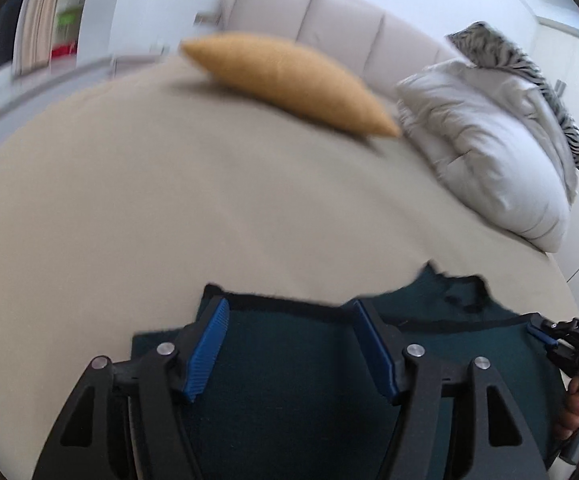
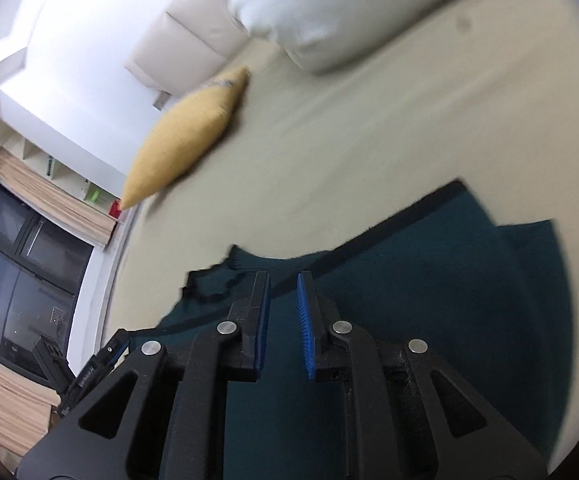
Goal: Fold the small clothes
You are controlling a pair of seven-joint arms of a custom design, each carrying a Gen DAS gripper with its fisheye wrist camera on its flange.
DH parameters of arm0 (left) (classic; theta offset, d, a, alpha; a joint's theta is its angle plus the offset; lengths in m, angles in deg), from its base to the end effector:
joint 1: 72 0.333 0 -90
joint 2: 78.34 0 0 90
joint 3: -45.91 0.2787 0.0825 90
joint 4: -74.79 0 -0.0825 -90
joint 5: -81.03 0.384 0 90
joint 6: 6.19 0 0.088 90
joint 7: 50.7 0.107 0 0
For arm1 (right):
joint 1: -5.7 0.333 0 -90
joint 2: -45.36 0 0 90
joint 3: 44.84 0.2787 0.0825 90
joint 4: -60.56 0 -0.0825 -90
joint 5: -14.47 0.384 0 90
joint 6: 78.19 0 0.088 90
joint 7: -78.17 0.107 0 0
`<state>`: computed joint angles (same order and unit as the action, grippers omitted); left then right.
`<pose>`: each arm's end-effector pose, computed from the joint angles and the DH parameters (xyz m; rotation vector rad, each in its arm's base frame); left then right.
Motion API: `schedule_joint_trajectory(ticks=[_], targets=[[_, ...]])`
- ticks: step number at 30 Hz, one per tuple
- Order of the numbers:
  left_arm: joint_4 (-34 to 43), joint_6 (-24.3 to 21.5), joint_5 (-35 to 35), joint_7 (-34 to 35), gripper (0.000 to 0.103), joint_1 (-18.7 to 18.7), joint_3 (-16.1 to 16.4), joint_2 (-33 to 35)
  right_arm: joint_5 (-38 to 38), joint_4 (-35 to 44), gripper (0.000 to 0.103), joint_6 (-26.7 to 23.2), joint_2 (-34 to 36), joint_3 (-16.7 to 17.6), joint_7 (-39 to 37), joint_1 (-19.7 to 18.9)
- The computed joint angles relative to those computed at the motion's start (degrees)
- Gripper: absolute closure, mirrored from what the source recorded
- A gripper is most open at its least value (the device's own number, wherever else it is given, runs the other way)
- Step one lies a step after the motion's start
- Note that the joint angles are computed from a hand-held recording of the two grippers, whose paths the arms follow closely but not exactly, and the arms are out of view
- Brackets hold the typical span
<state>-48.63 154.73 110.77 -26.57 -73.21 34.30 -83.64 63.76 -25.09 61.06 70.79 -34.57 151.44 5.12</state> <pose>0.5486 -0.1517 0.4840 -2.1970 1.3156 -0.9209 0.7027 0.1018 0.4407 -1.5036 1.6822 0.2104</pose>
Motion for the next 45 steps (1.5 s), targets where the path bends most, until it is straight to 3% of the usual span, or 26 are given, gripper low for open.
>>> schedule_joint_trajectory(ticks=[1, 2, 4, 7, 11, 13, 14, 16, 18, 20, 23, 25, 27, 28, 30, 32, 33, 34, 37, 41, 45], targets=[[-1.4, 3.1, -1.3, 0.2, 0.038, 0.2, 0.6, 0.0, -2.9, 2.4, 0.091, -0.1, 2.9, -1.2, 3.9, 1.1], [-2.2, 5.3, -1.6, -0.3, 0.038, 0.6, 0.9, -0.2, -1.7, 2.7, 0.103, 0.7, 4.3, -0.8, 4.3, 0.2], [-2.3, 6.4, -3.4, 1.3, 0.038, 0.8, 0.9, 0.1, 7.5, 1.8, 0.103, 3.8, 5.6, 2.7, 0.5, -4.0], [-2.6, 8.0, -4.1, 1.7, 0.038, 1.4, 0.8, 0.4, 13.1, -2.9, 0.103, 12.7, 2.6, 2.6, -2.9, -5.1], [-4.4, 9.7, -9.1, 5.0, 0.038, 1.1, 1.1, -0.8, 13.8, -9.0, 0.098, 18.0, -1.6, 0.1, 2.7, -5.3], [-5.3, 7.9, -10.1, 4.8, 0.038, 1.6, 0.0, -3.1, 6.4, -14.1, 0.094, 19.2, -6.8, -2.6, 6.1, -3.2], [-5.7, 5.8, -9.3, 3.8, 0.038, 2.0, -1.2, -4.9, 6.5, -16.9, 0.094, 19.7, -9.8, -2.2, 3.7, -3.4], [-8.4, 4.9, -9.7, 3.2, 0.038, 2.0, -2.9, -9.4, 14.5, -22.8, 0.092, 17.7, -17.1, -0.9, -6.2, -4.5], [-12.0, 4.2, -12.7, 5.3, 0.037, 0.4, -4.0, -14.6, 19.0, -27.2, 0.076, 12.4, -22.8, -1.5, -12.0, -4.0], [-15.4, 2.5, -15.0, 7.6, 0.036, -1.2, -5.7, -19.2, 18.6, -31.9, 0.062, 7.1, -28.0, -2.1, -15.4, -1.9], [-18.2, -4.0, -15.7, 8.0, 0.036, -0.1, -9.9, -22.8, 17.9, -38.7, 0.056, 3.0, -33.2, -3.3, -17.6, 1.2], [-23.2, -0.4, -19.1, 8.7, 0.050, -2.0, -7.9, -25.0, 18.9, -42.3, 0.061, 2.3, -33.7, -4.7, -16.5, 2.5], [-26.1, 2.4, -21.9, 10.9, 0.057, -3.0, -6.5, -26.9, 26.5, -46.6, 0.081, 4.5, -36.3, -7.1, -21.7, 5.5], [-26.9, 2.9, -24.1, 12.1, 0.059, -4.1, -5.3, -27.5, 26.8, -47.9, 0.081, 4.7, -37.5, -7.5, -19.4, 4.9], [-27.7, 3.0, -27.8, 14.3, 0.064, -5.6, -3.4, -28.5, 25.8, -50.7, 0.079, 6.5, -40.6, -9.2, -14.5, 5.2], [-28.7, 2.2, -30.1, 14.7, 0.064, -5.6, -3.8, -30.9, 17.4, -53.9, 0.078, 11.0, -44.8, -8.6, -7.4, 4.6], [-29.3, 1.5, -30.8, 14.5, 0.063, -5.1, -4.6, -32.5, 14.6, -54.9, 0.077, 11.7, -46.3, -8.5, -5.4, 4.6], [-29.8, 0.2, -31.0, 13.4, 0.052, -3.9, -6.4, -34.6, 10.7, -56.7, 0.076, 12.3, -49.2, -7.9, -2.5, 4.1], [-31.2, -1.9, -30.7, 10.1, 0.039, -1.0, -10.2, -39.9, 4.4, -60.4, 0.063, 12.3, -56.2, -8.5, -0.1, 4.0], [-30.6, -7.4, -30.4, 10.2, 0.039, -0.8, -10.1, -41.3, -1.7, -63.4, 0.041, 15.8, -63.0, -6.0, 1.8, 6.7], [-29.3, -13.1, -29.2, 10.8, 0.038, -0.9, -10.1, -41.4, -5.5, -62.0, 0.024, 17.2, -65.2, -5.5, 1.0, 12.8]])
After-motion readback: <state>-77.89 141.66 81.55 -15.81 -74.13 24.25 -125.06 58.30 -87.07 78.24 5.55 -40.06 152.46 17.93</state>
